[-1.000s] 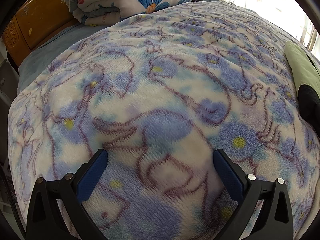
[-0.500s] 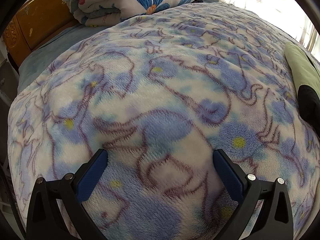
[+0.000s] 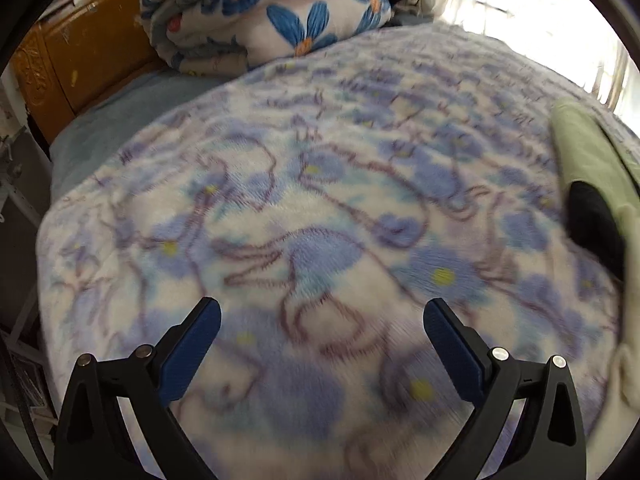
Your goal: Fold large clothes
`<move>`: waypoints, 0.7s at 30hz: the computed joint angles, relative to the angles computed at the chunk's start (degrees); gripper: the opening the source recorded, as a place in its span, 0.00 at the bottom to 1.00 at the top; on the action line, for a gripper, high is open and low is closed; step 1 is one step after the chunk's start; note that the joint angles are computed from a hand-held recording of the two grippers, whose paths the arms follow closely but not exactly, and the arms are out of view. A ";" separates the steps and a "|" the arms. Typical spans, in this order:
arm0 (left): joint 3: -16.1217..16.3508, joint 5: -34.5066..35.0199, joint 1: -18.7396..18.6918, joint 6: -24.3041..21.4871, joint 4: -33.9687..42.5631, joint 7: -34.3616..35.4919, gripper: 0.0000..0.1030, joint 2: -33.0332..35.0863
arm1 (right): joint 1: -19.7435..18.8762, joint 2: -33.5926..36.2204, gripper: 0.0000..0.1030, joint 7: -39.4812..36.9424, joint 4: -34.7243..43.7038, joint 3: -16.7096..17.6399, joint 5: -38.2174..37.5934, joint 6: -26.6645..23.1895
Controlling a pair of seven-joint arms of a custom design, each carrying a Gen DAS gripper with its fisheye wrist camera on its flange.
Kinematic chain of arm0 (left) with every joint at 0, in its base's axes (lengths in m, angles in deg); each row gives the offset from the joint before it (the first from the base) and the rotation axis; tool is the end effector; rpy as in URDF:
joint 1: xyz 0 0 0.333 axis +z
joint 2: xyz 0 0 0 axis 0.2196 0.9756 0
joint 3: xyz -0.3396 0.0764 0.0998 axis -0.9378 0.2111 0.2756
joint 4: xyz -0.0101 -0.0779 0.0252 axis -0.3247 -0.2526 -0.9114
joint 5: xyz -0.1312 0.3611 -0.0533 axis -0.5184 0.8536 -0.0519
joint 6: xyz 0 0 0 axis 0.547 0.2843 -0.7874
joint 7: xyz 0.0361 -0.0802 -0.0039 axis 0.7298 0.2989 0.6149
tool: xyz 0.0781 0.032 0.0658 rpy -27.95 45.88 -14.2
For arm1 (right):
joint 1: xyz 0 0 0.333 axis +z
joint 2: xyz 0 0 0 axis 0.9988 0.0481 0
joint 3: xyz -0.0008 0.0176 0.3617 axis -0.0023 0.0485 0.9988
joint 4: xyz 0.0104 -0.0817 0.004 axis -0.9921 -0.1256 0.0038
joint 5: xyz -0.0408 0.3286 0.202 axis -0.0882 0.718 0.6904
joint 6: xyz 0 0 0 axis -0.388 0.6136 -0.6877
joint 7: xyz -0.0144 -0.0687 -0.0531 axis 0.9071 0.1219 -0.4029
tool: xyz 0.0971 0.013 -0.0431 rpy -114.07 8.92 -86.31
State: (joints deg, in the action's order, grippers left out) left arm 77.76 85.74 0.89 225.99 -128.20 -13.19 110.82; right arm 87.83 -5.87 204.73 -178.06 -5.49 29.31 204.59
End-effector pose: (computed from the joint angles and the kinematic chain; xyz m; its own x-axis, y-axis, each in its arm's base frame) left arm 0.7819 -0.1036 0.4338 0.3100 -0.9492 -0.0535 -0.7817 -0.2224 -0.5827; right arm 0.4823 -0.0206 0.4538 -0.8460 -0.5181 0.1263 -0.4970 0.6803 -0.5387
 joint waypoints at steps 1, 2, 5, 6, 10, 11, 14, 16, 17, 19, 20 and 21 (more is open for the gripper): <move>-0.01 0.72 -0.47 2.35 -3.36 -0.38 0.98 -2.59 | 0.42 -2.15 0.49 -0.13 -1.08 0.34 0.16 0.47; 0.29 2.07 -1.44 4.43 -6.95 -1.09 0.98 -5.61 | 0.98 -4.28 0.49 -0.47 -1.88 1.03 0.26 0.40; -2.12 3.95 -2.41 9.24 -17.02 0.53 0.98 -15.09 | 3.16 -10.11 0.49 -3.45 -3.09 3.30 2.13 -0.98; -2.96 4.68 -2.88 9.75 -19.48 0.95 0.98 -17.74 | 4.07 -11.31 0.49 -4.60 -2.70 4.14 3.62 -2.23; -8.05 7.34 -4.24 9.77 -26.56 3.90 0.98 -25.86 | 7.79 -15.06 0.50 -8.04 -1.67 6.56 8.35 -0.74; -9.45 6.92 -4.12 9.53 -27.17 5.02 0.98 -26.73 | 8.46 -15.06 0.50 -8.41 -1.09 7.39 8.71 -0.36; -13.66 2.66 -4.08 9.37 -29.32 9.12 0.98 -29.06 | 11.28 -13.54 0.50 -9.83 0.95 8.23 11.89 3.98; -15.33 0.86 -4.72 9.09 -30.18 10.14 0.98 -29.70 | 12.72 -12.33 0.50 -11.08 1.72 8.09 14.45 7.56; -16.12 -0.09 -5.05 9.20 -30.60 11.24 0.98 -29.87 | 13.28 -11.39 0.50 -11.72 2.18 8.17 15.31 9.58; -16.68 1.67 -6.49 9.20 -31.20 9.89 0.98 -29.94 | 13.50 -9.21 0.50 -11.15 3.88 9.55 14.80 11.27; -16.76 3.13 -7.27 9.12 -31.36 8.57 0.98 -29.89 | 13.57 -8.17 0.50 -10.51 4.64 10.32 13.89 12.03; -17.03 3.28 -7.66 9.25 -31.66 8.32 0.98 -29.85 | 13.64 -7.09 0.50 -9.94 5.38 10.91 12.83 12.51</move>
State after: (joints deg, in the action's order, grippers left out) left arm 60.72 89.02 -6.77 235.24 -159.86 -4.87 80.97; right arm 101.47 -12.96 194.79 -172.68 5.42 42.14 217.10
